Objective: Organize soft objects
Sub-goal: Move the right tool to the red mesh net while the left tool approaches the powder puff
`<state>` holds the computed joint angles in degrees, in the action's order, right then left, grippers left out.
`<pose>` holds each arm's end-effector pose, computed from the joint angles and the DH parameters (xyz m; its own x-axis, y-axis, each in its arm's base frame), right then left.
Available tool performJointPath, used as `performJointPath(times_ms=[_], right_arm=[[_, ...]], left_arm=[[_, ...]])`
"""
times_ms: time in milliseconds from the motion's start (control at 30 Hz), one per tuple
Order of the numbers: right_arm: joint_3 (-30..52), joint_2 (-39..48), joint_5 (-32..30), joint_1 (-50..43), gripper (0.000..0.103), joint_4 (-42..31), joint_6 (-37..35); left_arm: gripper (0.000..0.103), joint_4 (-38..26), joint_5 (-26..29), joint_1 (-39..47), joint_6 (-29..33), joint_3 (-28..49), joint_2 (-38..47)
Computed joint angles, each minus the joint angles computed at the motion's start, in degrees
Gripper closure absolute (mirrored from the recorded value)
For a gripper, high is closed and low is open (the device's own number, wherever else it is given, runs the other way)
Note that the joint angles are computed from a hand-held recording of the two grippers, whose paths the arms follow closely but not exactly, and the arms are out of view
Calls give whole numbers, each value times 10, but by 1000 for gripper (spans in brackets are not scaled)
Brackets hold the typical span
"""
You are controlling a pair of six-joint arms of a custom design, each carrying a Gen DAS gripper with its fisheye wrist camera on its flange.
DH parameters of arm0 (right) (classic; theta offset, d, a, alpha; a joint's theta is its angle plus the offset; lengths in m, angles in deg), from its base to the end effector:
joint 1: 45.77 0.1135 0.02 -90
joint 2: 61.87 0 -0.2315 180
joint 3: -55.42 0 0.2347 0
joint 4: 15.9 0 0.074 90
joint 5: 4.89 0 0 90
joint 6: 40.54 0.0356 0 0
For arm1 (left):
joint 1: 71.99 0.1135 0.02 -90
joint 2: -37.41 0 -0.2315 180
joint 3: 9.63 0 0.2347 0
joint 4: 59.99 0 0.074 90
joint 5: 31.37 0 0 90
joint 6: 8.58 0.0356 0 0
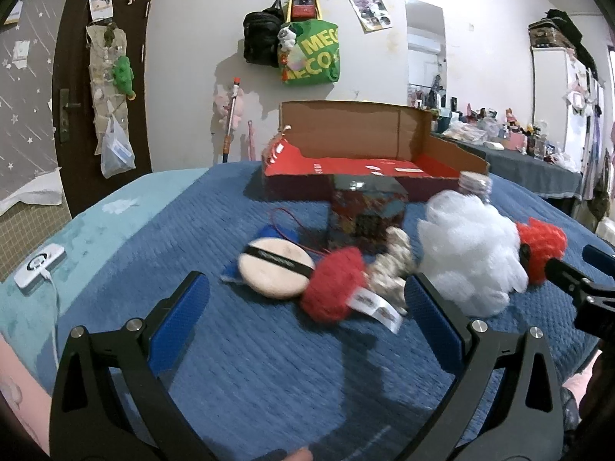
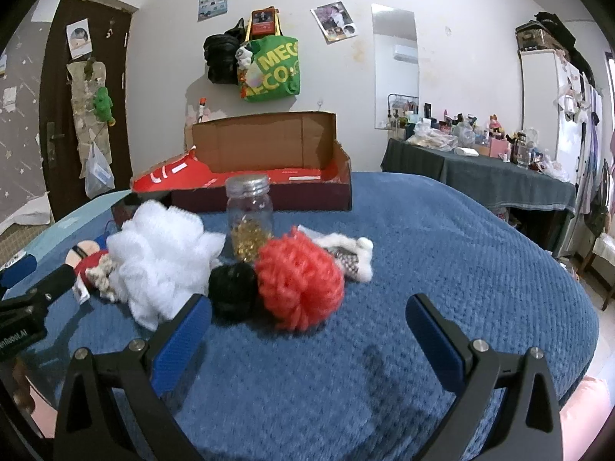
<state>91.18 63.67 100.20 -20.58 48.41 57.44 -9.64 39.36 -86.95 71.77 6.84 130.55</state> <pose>0.2332 0.0994 0.0206 -0.4129 -0.0461 -0.9096 -0.1423 0.9897 0.0145 0.1801 -0.0360 0.0686 -0.4152 -0.0528 -0.9082 -0.1133 0.9935 -0.0060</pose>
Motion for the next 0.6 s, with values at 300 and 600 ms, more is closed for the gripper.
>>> performJointPath(times_ms=[300, 600], right_arm=[[49, -61, -53, -51, 0, -138, 11], [82, -79, -113, -98, 0, -226, 6]], left_arm=[[0, -211, 161, 155, 75, 92, -83], [0, -357, 319, 249, 179, 188, -57]])
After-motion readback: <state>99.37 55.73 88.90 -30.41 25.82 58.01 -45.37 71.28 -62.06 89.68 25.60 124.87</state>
